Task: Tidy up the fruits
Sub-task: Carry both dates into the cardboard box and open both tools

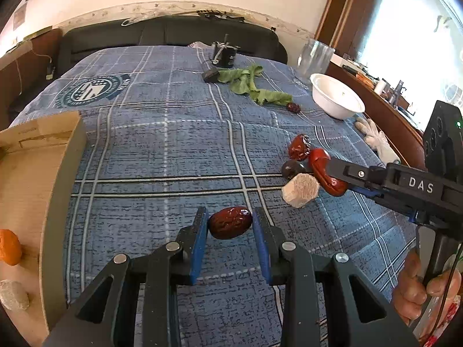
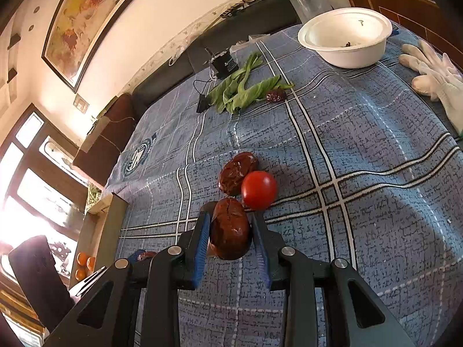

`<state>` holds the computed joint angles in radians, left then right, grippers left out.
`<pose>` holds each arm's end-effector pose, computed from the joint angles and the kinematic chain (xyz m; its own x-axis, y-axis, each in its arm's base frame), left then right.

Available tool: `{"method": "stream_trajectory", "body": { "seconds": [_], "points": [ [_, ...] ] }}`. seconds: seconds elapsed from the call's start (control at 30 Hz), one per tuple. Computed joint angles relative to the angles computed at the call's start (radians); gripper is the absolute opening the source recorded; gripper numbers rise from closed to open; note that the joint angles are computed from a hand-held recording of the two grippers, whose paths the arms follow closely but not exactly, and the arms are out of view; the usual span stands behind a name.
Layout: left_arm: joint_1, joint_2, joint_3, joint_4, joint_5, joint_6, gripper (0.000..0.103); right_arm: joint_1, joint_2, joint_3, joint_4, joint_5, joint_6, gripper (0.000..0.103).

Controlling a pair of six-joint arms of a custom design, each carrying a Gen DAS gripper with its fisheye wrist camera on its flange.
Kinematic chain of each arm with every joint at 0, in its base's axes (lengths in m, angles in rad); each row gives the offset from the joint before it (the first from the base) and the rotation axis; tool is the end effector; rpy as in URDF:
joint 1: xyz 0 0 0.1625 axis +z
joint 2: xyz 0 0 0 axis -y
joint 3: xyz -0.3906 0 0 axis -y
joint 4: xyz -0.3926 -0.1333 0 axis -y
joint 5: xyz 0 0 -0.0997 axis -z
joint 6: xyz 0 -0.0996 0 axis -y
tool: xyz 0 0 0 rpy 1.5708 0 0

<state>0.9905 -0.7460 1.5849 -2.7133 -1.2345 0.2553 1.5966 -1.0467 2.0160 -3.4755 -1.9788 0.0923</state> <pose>-0.2297 -0.6535 0.0756 -0.6841 0.6225 -0.3802 0.7193 0.6623 -0.2098 0.1080 -0.5478 0.2030 -0.9233 0.3490 0.1603 0.0701 0.5635 -0.8231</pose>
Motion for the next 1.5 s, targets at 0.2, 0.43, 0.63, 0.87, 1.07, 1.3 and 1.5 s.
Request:
{"method": "stream_trajectory", "body": {
  "seconds": [0.2, 0.43, 0.63, 0.87, 1.07, 1.3, 1.5],
  "points": [
    [0.005, -0.121, 0.077, -0.056, -0.003, -0.051, 0.030, 0.014, 0.014, -0.017, 0.011, -0.037, 0.002, 0.032],
    [0.037, -0.280, 0.153, -0.053, 0.088, -0.074, 0.030, 0.088, 0.042, -0.040, 0.032, -0.034, -0.004, 0.033],
    [0.087, -0.356, 0.164, -0.047, 0.209, -0.099, 0.030, 0.173, 0.117, -0.121, 0.125, 0.039, -0.001, 0.033],
    [0.149, -0.361, 0.137, 0.007, 0.280, -0.132, 0.030, 0.247, 0.263, -0.292, 0.296, 0.077, -0.037, 0.034],
    [0.166, -0.358, 0.145, -0.005, 0.298, -0.102, 0.030, 0.291, 0.386, -0.419, 0.397, 0.035, -0.085, 0.034],
    [0.171, -0.353, 0.144, -0.026, 0.296, -0.095, 0.030, 0.335, 0.486, -0.510, 0.452, -0.084, -0.161, 0.034],
    [0.188, -0.373, 0.125, 0.026, 0.248, -0.161, 0.037, 0.340, 0.521, -0.535, 0.459, -0.129, -0.194, 0.034]
  ]
}}
